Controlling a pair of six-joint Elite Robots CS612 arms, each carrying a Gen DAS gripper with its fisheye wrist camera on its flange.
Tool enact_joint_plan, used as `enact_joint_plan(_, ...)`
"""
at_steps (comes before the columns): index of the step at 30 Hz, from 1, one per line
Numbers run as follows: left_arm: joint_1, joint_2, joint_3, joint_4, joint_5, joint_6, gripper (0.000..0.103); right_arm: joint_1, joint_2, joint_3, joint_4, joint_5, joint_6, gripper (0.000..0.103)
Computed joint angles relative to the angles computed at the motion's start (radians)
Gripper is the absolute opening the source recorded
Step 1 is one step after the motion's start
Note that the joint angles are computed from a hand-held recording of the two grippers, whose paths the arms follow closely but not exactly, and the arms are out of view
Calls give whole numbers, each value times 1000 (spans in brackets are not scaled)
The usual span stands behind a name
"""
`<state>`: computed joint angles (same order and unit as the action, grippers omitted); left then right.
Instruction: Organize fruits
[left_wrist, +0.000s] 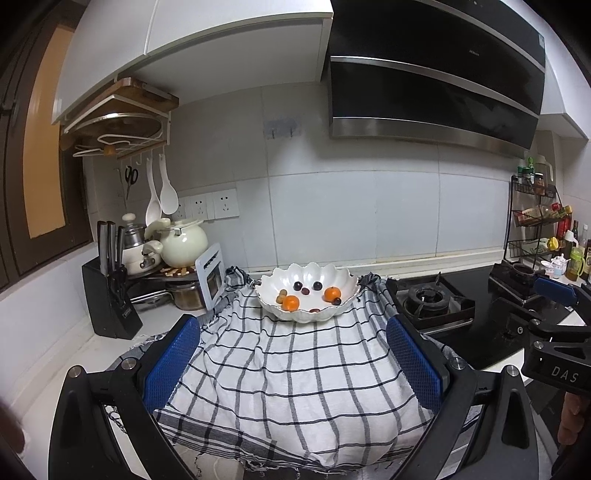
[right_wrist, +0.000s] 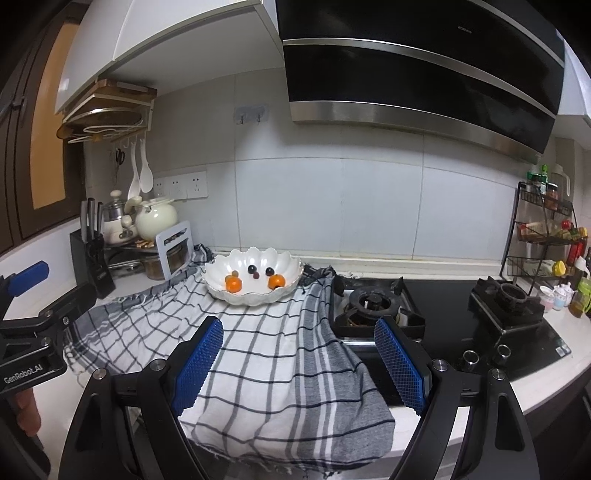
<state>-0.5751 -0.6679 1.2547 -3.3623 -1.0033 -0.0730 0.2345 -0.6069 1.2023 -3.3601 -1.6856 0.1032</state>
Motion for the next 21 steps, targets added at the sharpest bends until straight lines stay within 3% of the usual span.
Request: enact_joint_plan(21,-2,-5,5,-11,-22,2,103,-2,-11,21,-12,-7,0,85)
